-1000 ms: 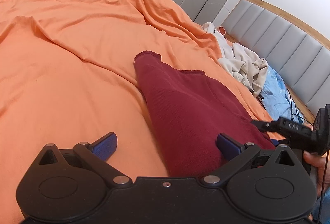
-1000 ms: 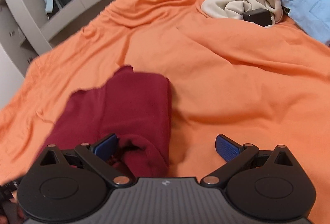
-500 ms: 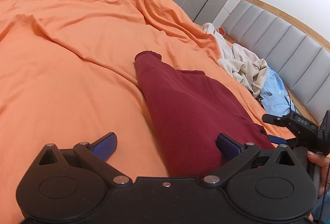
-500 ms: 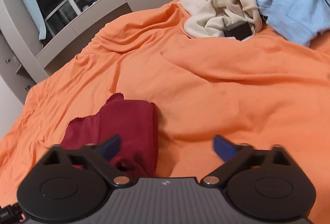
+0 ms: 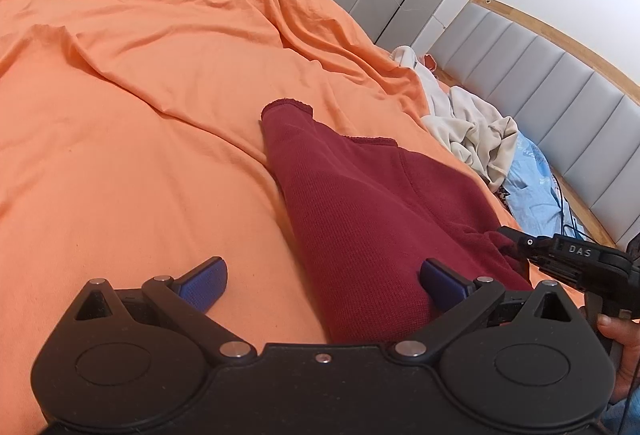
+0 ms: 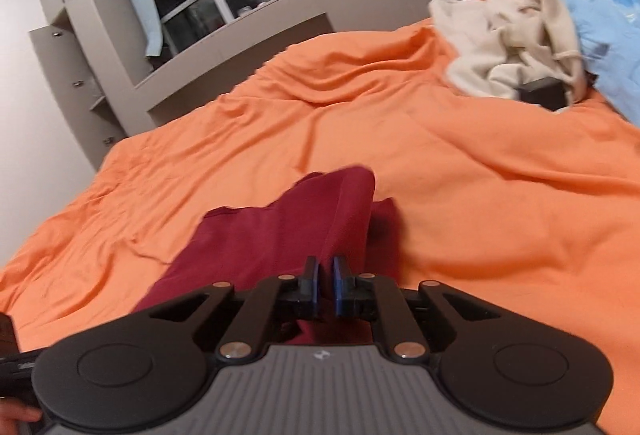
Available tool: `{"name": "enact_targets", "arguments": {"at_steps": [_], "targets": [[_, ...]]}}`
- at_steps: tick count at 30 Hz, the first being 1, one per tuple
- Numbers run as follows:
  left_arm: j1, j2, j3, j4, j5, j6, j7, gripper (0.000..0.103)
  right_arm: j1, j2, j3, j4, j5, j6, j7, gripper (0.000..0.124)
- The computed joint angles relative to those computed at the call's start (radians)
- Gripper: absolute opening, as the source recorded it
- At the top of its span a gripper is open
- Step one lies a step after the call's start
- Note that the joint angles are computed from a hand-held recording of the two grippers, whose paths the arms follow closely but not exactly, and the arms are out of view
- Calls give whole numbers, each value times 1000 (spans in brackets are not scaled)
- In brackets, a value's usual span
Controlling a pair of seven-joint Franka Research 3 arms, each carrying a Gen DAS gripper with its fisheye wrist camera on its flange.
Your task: Fold small clothes
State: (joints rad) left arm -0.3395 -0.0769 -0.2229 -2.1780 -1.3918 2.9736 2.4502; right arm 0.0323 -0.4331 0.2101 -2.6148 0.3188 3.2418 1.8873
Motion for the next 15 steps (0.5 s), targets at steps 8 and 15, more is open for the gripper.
{"name": "enact_targets", "arguments": {"at_steps": [8, 15], "targets": [[0, 0, -1, 0, -8, 1, 7, 103, -41, -3, 3, 11, 21, -66, 69, 18], [2, 0, -2, -1, 8, 0, -8, 103, 45, 38, -130, 34, 29, -121, 70, 55]]}}
